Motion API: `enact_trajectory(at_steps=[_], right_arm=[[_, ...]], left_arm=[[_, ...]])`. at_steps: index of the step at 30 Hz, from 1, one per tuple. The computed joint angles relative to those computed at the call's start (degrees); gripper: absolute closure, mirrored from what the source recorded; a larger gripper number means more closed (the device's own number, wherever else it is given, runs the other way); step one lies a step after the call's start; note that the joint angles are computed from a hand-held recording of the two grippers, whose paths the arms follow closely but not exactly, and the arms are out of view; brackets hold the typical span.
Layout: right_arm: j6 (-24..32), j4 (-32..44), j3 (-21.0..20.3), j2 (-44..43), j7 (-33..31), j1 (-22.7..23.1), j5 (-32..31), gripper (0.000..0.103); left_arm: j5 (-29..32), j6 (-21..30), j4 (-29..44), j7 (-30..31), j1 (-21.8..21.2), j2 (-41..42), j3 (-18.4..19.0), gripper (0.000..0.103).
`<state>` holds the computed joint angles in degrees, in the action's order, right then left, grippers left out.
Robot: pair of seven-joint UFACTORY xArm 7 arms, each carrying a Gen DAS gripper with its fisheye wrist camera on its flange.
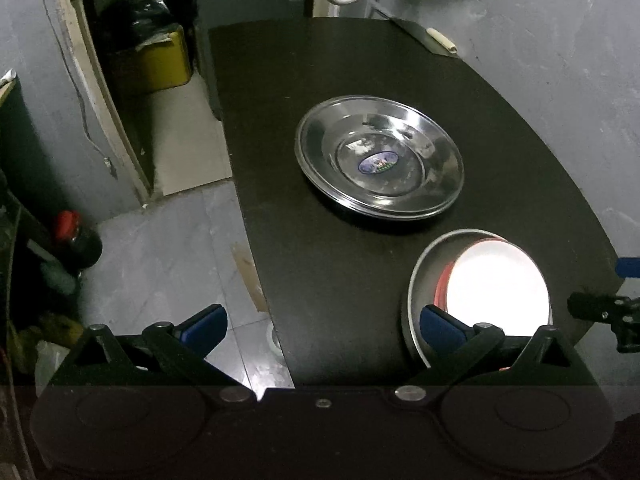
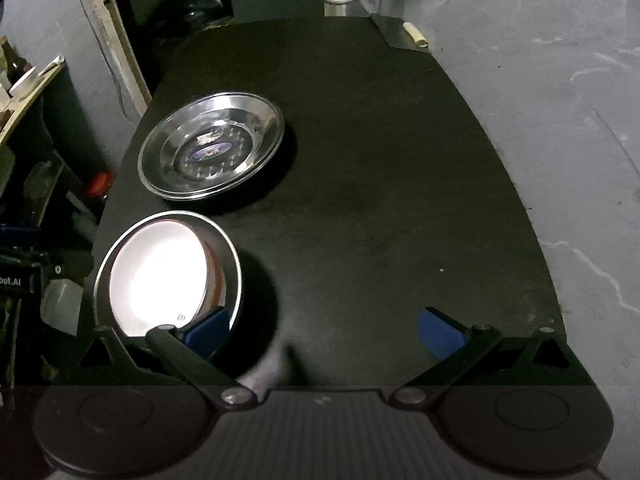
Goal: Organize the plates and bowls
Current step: 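Close both tools on the rim of the steel bowl holding the white bowls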
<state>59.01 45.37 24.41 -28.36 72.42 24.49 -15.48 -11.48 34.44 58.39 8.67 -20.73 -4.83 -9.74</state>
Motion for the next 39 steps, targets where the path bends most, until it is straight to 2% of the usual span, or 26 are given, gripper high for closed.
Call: enact_trajectory(at_steps=[13, 27, 39], right_arm=[[-3.8, -2.5, -2.7, 0.0, -2.9, 0.4, 3.9, 0.0], [-6.0, -1.8, -3.3, 2.8, -7.6, 0.3, 5.2, 0.0], [-4.5, -0.4, -3.3, 4.7, -8.2, 0.4, 3.9, 0.0]], left_arm=[[-0.8, 3.1, 2.4, 3.6, -0.7, 2.1, -0.5, 0.001], [6.9, 6.8, 5.4, -0.1, -0.9, 4.9, -1.1, 0.001], [12.3, 6.5, 6.0, -0.5, -1.8, 5.6, -1.6, 0.001]])
